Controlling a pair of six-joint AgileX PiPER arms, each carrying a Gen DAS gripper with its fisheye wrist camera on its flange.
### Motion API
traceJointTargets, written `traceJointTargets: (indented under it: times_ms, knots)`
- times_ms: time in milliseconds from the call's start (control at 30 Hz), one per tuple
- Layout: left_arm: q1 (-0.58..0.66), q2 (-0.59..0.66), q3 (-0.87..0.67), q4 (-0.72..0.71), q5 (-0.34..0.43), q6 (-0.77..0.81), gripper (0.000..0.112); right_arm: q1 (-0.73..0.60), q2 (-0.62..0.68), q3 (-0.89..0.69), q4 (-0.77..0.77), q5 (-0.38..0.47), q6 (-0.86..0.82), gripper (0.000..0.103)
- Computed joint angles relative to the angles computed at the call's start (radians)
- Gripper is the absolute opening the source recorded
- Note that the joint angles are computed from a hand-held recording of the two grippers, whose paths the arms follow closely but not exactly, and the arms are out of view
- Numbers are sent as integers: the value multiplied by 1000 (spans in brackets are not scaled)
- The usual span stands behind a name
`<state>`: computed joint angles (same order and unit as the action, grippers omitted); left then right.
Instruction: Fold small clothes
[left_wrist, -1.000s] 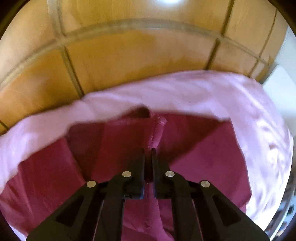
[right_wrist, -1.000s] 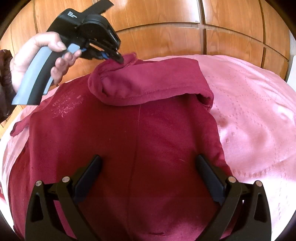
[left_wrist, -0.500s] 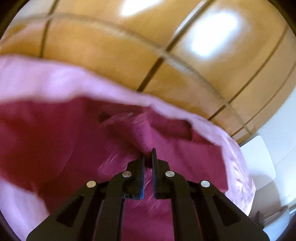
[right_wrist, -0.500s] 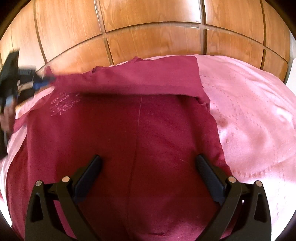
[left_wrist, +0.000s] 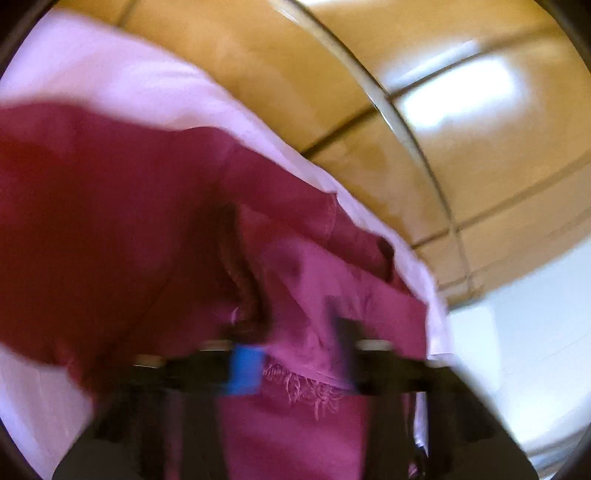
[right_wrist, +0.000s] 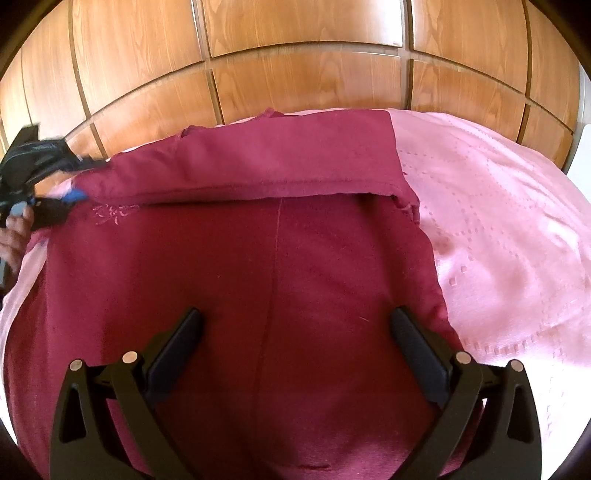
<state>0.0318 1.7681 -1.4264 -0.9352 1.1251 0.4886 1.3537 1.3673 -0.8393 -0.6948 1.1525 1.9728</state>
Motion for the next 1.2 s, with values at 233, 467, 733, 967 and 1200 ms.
traceJointTargets:
  times_ms: [233, 467, 733, 967, 1200]
  knots:
    - [-19, -173, 80, 17, -160, 195, 7, -11, -3, 3, 3, -5, -14, 101]
    - [-62, -139, 182, 271, -318, 77, 7, -16, -12, 10, 5, -11, -19, 101]
    - [-92, -178, 138, 340, -264, 18, 34, -116, -140, -66, -7, -2, -76, 95]
    - [-49, -212, 187, 353, -289, 0, 34, -535, 48, -251, 167, -152, -567, 95]
    - [192, -186, 154, 383, -225, -36, 34, -627, 186, -216, 197, -214, -616, 101]
